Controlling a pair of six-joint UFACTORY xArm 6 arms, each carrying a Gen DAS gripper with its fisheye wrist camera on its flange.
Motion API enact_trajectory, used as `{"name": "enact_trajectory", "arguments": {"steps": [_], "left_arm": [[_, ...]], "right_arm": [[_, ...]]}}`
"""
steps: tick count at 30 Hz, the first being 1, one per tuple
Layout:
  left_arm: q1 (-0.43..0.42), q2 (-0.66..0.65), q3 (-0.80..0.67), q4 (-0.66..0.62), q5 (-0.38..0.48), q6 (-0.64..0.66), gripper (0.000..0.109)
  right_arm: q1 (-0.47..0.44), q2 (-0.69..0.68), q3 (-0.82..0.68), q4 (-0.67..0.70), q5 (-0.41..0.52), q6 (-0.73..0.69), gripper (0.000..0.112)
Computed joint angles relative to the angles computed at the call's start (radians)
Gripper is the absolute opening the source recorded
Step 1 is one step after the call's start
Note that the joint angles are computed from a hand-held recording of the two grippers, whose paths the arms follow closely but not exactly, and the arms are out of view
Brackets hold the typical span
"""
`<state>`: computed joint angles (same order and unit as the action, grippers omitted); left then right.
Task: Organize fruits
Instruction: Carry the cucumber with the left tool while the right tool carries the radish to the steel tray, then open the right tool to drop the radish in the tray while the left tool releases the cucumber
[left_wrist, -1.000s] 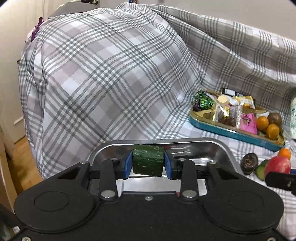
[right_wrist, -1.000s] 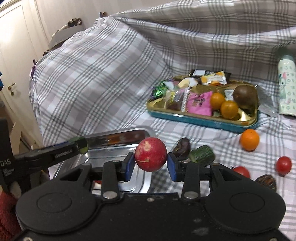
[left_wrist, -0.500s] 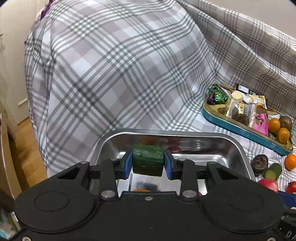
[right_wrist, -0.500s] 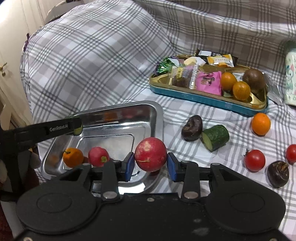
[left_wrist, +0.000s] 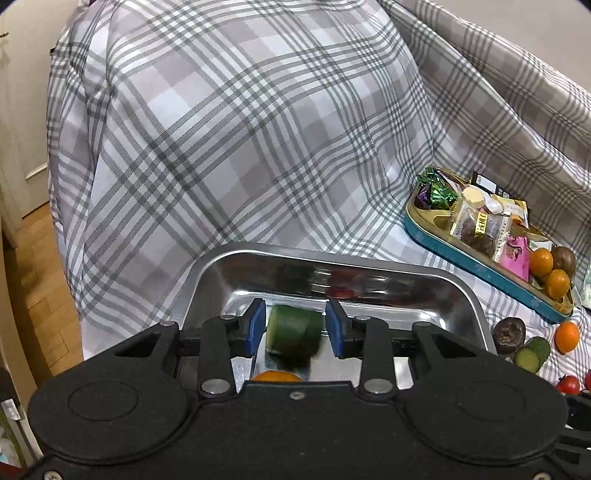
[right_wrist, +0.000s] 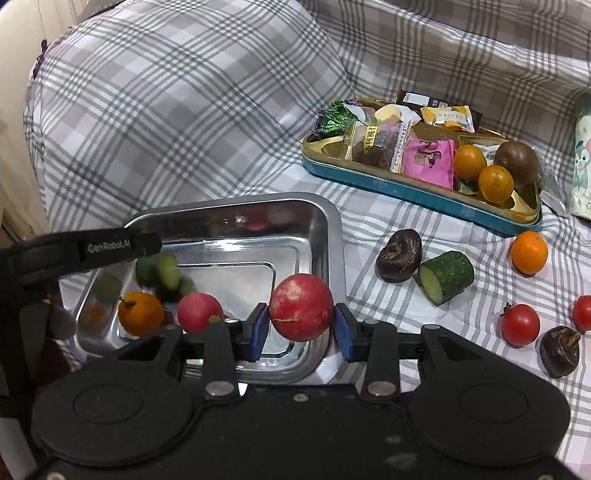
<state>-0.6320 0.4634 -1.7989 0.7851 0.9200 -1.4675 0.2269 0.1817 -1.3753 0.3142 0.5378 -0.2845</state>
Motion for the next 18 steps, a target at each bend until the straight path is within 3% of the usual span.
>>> {"name": "enact_trajectory", "arguments": {"steps": [18], "left_arm": [[-0.008,0.024,-0.037,-0.003,0.02,0.03,0.044]], "right_arm": [[-0.011,-0.038,0.018,-0.041,0.017,0.069,0.041]]}}
